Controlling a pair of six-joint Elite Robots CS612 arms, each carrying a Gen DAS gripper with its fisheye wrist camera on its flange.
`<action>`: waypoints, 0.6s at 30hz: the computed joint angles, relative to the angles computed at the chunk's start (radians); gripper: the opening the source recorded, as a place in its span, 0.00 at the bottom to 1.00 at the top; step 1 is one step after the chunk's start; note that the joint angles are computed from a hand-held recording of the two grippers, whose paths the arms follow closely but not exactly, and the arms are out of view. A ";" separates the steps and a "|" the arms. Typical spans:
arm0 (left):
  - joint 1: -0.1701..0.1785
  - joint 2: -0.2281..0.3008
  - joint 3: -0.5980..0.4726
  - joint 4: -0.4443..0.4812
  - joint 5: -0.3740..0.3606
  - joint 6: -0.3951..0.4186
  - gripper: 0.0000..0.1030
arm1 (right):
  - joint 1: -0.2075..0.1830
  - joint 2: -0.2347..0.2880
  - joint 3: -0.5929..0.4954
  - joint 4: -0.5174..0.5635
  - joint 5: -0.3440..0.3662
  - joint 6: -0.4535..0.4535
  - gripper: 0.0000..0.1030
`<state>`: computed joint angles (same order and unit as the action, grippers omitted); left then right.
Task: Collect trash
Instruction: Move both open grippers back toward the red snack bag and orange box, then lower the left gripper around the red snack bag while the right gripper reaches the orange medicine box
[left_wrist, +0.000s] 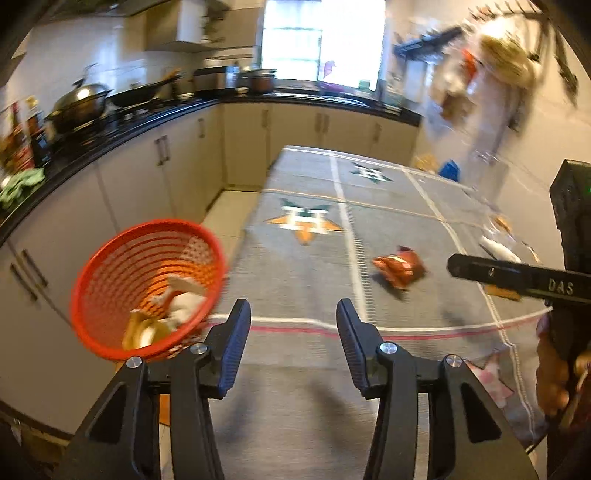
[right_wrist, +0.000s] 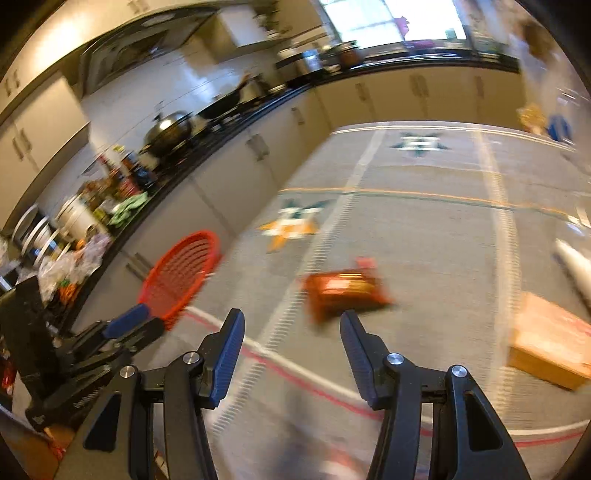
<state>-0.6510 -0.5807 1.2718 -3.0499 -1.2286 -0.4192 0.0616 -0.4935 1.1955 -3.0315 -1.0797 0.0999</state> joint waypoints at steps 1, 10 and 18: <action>-0.001 0.008 -0.019 0.011 -0.015 0.017 0.47 | -0.014 -0.008 0.019 -0.017 -0.020 0.015 0.57; -0.009 0.133 -0.296 0.200 -0.147 0.170 0.56 | -0.096 -0.033 0.068 -0.069 -0.123 0.070 0.61; 0.004 0.254 -0.529 0.374 -0.180 0.223 0.62 | -0.133 0.015 -0.035 0.109 -0.107 0.071 0.64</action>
<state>-0.6465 -0.3266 0.7423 -2.6764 -1.4086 -0.1962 -0.0716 -0.4787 1.1609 -2.9229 -1.1866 0.1706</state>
